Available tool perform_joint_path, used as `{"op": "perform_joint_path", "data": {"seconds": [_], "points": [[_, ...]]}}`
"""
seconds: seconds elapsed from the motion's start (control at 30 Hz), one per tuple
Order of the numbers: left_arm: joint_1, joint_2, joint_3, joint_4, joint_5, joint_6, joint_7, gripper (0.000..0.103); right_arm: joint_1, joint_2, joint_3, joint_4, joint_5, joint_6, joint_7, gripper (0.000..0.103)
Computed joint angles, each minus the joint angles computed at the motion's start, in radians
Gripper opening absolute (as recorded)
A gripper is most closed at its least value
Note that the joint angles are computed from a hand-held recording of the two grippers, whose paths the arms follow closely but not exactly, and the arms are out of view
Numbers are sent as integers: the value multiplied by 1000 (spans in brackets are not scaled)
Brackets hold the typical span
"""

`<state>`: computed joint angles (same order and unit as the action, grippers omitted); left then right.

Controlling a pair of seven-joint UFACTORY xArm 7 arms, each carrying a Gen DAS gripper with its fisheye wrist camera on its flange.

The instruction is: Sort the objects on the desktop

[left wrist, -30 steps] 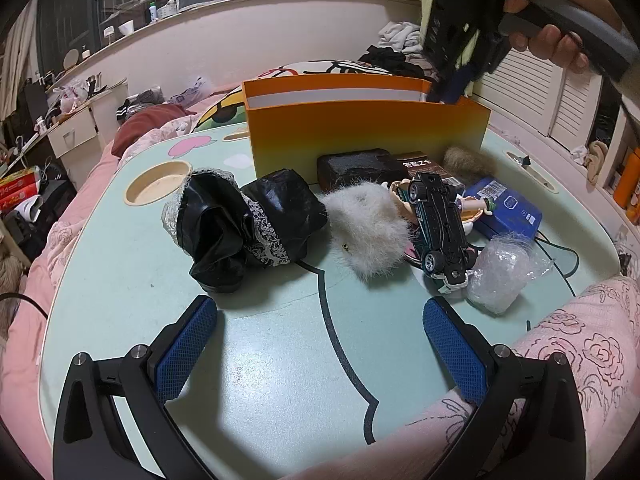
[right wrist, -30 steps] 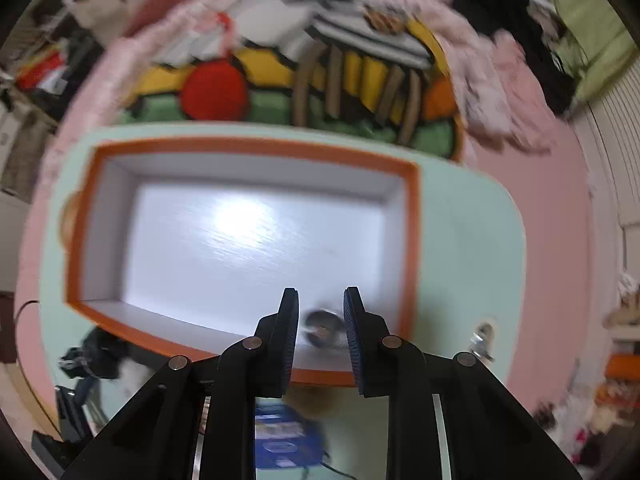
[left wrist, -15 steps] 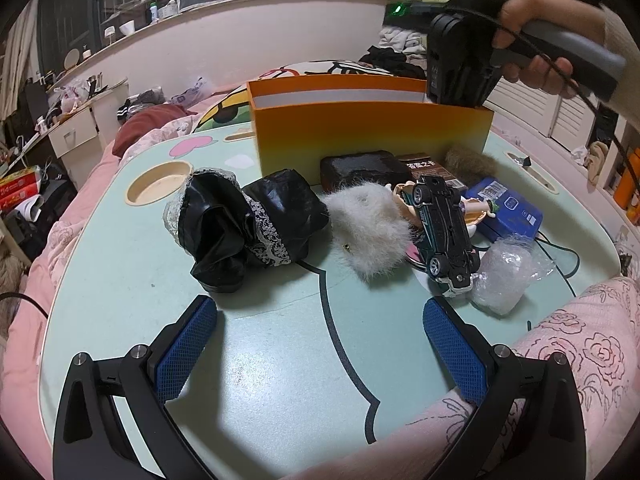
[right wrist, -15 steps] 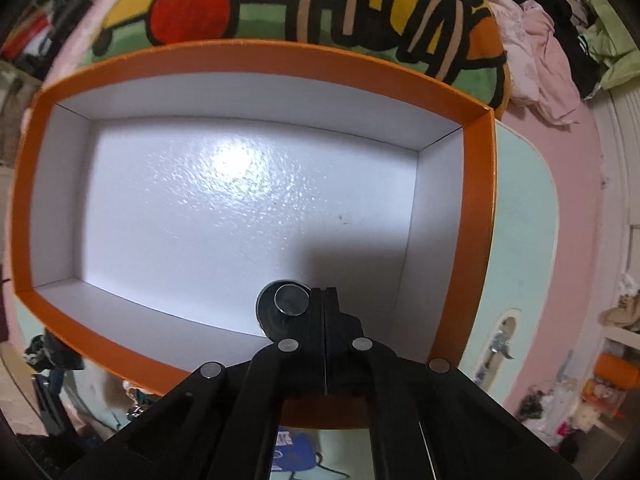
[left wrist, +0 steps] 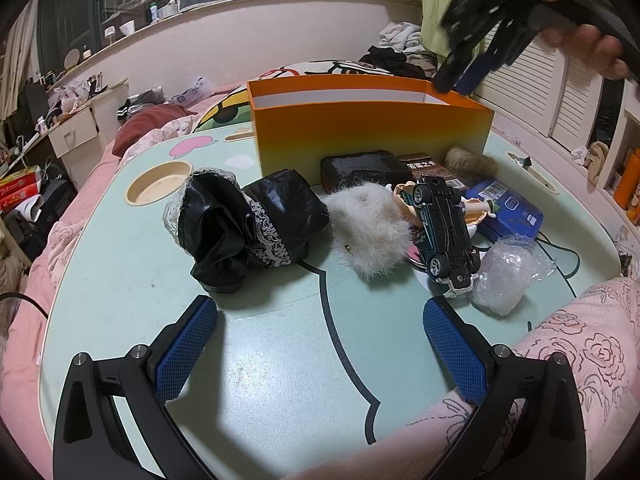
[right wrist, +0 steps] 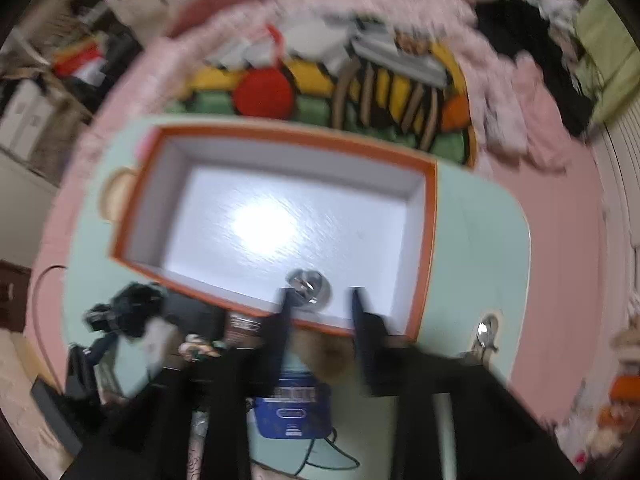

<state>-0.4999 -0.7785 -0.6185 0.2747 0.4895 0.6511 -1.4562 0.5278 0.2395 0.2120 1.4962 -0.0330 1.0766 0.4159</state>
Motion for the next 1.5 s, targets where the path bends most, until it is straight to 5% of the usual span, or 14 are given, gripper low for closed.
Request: {"op": "perform_joint_path", "data": {"seconds": [0.13, 0.2, 0.23, 0.4, 0.63, 0.9, 0.93, 1.03, 1.3, 1.33, 1.43, 1.5], "points": [[1, 0, 2, -1, 2, -3, 0, 103, 11, 204, -24, 246, -19, 266, -5, 37], [2, 2, 1, 1, 2, -1, 0, 103, 8, 302, -28, 344, 14, 390, -29, 31], [2, 4, -1, 4, 3, 4, 1, 103, -26, 323, 1, 354, 78, 400, -55, 19], [1, -4, 8, -8, 4, -7, 3, 103, -56, 238, 7, 190, 217, 244, -151, 4], [5, -6, 7, -9, 4, -10, 6, 103, -73, 51, -1, -56, 237, -5, -174, 2], [5, -6, 5, -9, 1, -9, 7, 103, -93, -68, -3, -121, 232, -40, -169, 2], [5, -6, 6, -10, 2, -10, 7, 103, -88, -49, -9, -91, 197, -11, -133, 5], [6, -6, 6, -9, 2, -10, 7, 103, -56, 39, -16, 27, 93, 126, -40, 49], [10, -2, 0, -4, 5, -5, 6, 103, 7, 180, -39, 88, 2, 195, 64, 53], [11, 0, 0, -3, 6, -4, 7, 103, 16, 174, -39, 75, -20, 170, 77, 52], [1, -8, 4, -7, 1, -3, 5, 103, 3, 129, -16, 10, 12, 88, 35, 18], [-1, -8, 3, -6, 0, 2, 6, 103, 4, 91, -8, -53, 21, 23, 26, 7]]}}
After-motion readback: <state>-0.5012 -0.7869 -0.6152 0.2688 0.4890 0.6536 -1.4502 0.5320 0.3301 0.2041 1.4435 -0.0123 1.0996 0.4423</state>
